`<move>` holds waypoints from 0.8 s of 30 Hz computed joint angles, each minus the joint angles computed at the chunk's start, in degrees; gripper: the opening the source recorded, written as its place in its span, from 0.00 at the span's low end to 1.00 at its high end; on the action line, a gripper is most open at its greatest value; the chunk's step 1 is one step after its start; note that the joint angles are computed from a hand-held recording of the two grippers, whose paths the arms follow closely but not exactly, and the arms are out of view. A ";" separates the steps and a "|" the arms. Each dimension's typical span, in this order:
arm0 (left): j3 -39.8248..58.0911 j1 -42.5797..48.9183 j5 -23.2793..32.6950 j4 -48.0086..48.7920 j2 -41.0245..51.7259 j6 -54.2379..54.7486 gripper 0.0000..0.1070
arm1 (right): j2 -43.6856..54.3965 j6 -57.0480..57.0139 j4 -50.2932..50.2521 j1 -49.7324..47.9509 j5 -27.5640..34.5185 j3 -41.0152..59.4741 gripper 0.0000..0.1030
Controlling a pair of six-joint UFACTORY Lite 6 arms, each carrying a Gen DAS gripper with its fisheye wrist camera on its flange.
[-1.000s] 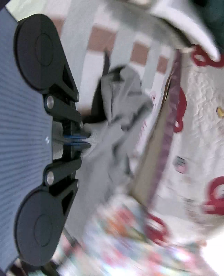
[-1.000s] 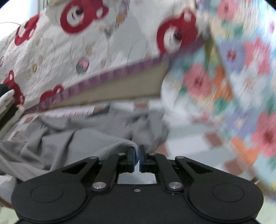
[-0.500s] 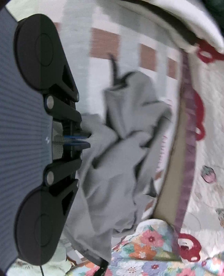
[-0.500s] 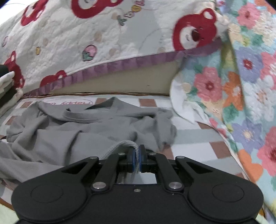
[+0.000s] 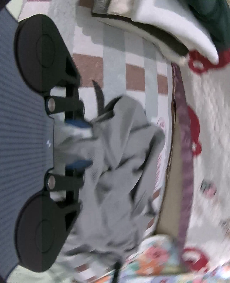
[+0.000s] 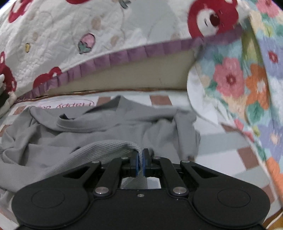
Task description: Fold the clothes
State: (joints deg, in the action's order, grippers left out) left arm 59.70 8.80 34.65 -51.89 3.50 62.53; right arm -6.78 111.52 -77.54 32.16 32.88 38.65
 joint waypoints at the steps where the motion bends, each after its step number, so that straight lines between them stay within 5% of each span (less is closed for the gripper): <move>1: -0.61 0.14 1.56 1.48 -1.21 0.01 0.43 | -0.22 0.43 0.18 -0.16 -0.39 -0.50 0.08; 7: -0.59 -4.87 1.37 8.05 1.02 -2.32 0.47 | -1.55 -2.34 2.74 1.61 0.61 -0.76 0.12; 14: -2.13 -12.03 -8.45 15.28 4.50 -6.21 0.51 | -1.61 -2.28 5.63 3.91 0.39 -1.25 0.39; 18: -3.01 -12.32 -14.94 2.96 4.65 6.02 0.48 | -2.69 -1.39 7.95 4.12 -1.07 -2.61 0.43; 24: 3.09 -6.68 -11.60 -10.94 10.66 11.68 0.48 | -0.74 19.14 -2.73 -1.56 -14.03 -6.93 0.45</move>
